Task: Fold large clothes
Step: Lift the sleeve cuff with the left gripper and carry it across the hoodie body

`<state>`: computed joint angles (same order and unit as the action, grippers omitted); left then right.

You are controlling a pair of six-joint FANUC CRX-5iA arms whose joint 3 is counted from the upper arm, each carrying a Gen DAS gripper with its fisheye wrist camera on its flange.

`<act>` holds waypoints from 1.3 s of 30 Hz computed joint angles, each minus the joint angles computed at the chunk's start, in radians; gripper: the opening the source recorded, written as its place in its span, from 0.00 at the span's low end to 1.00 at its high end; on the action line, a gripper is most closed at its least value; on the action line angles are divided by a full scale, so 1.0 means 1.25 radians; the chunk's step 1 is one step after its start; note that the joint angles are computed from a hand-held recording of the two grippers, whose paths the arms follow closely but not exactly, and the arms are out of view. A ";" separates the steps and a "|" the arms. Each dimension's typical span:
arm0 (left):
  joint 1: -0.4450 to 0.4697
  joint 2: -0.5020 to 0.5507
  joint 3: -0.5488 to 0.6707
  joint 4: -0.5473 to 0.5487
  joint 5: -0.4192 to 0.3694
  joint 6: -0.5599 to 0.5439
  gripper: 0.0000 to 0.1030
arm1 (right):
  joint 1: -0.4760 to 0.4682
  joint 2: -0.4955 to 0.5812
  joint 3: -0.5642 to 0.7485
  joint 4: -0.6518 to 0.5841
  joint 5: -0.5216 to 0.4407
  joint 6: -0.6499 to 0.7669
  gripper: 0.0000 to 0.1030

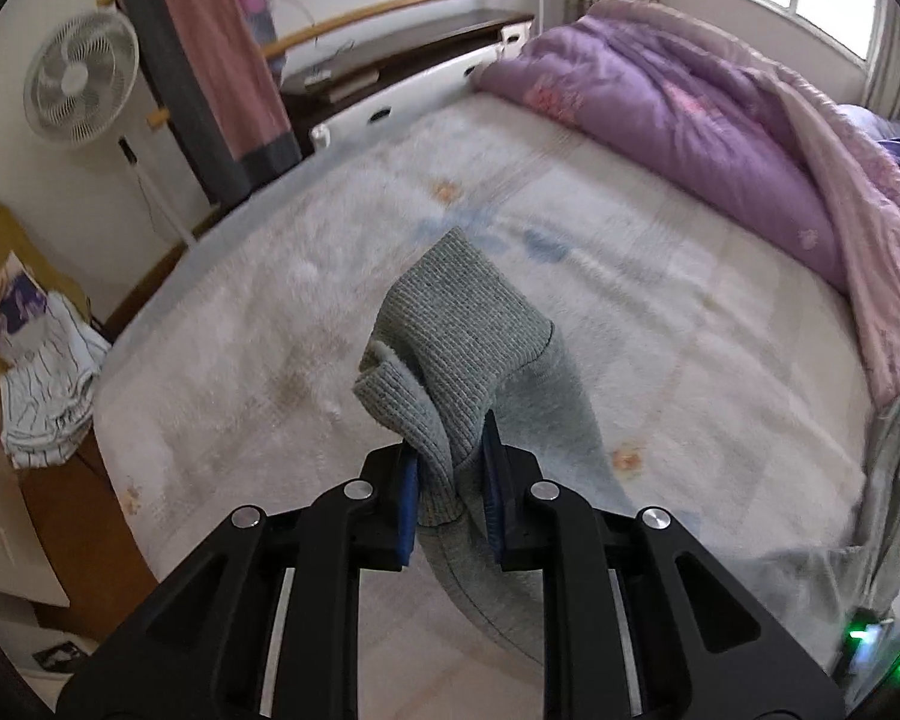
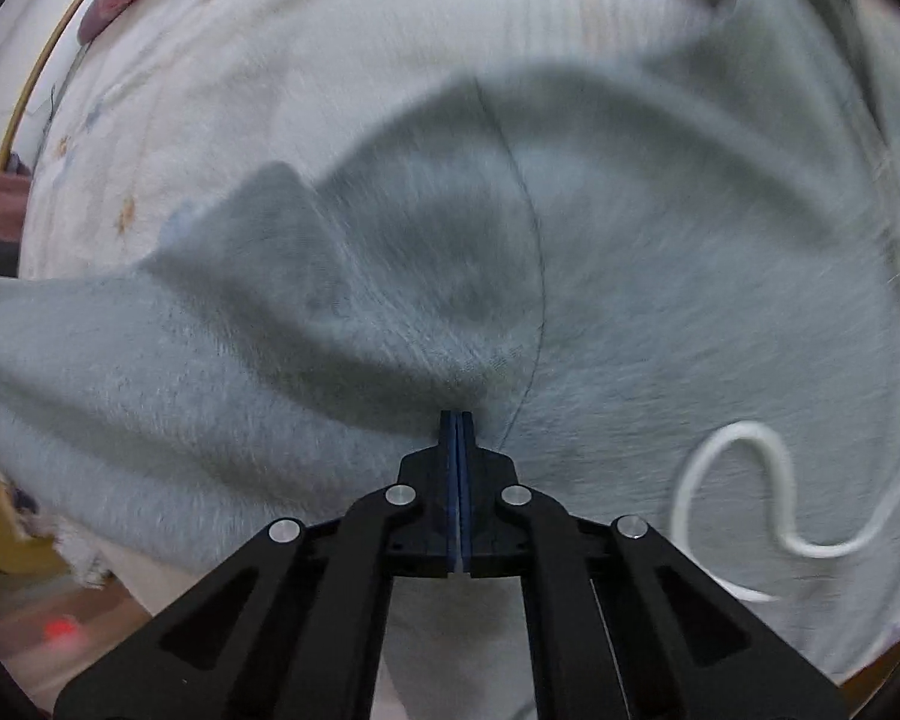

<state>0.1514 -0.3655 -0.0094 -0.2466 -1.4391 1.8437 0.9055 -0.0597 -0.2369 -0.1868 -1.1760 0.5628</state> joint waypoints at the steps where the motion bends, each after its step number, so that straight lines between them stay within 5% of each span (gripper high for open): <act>1: -0.039 0.008 0.027 -0.018 -0.021 0.029 0.17 | 0.000 -0.004 -0.010 0.000 0.016 -0.003 0.01; 7: -0.283 0.067 0.177 -0.121 -0.101 0.157 0.17 | -0.016 -0.046 -0.053 -0.028 0.078 -0.001 0.01; 17: -0.618 0.247 0.372 -0.165 -0.137 0.259 0.17 | -0.097 -0.092 -0.072 -0.146 0.099 0.086 0.00; 22: -0.731 0.337 0.427 -0.164 -0.131 0.274 0.17 | -0.181 -0.274 -0.153 -0.173 0.112 0.059 0.00; 29: -0.838 0.491 0.487 -0.113 -0.092 0.282 0.17 | -0.285 -0.562 -0.251 -0.021 -0.102 -0.149 0.01; 35: -0.867 0.611 0.490 0.006 -0.033 0.328 0.17 | -0.425 -0.654 -0.249 0.035 -0.308 -0.110 0.01; 39: -0.890 0.675 0.481 0.075 0.018 0.328 0.19 | -0.542 -0.660 -0.240 0.031 -0.355 -0.014 0.01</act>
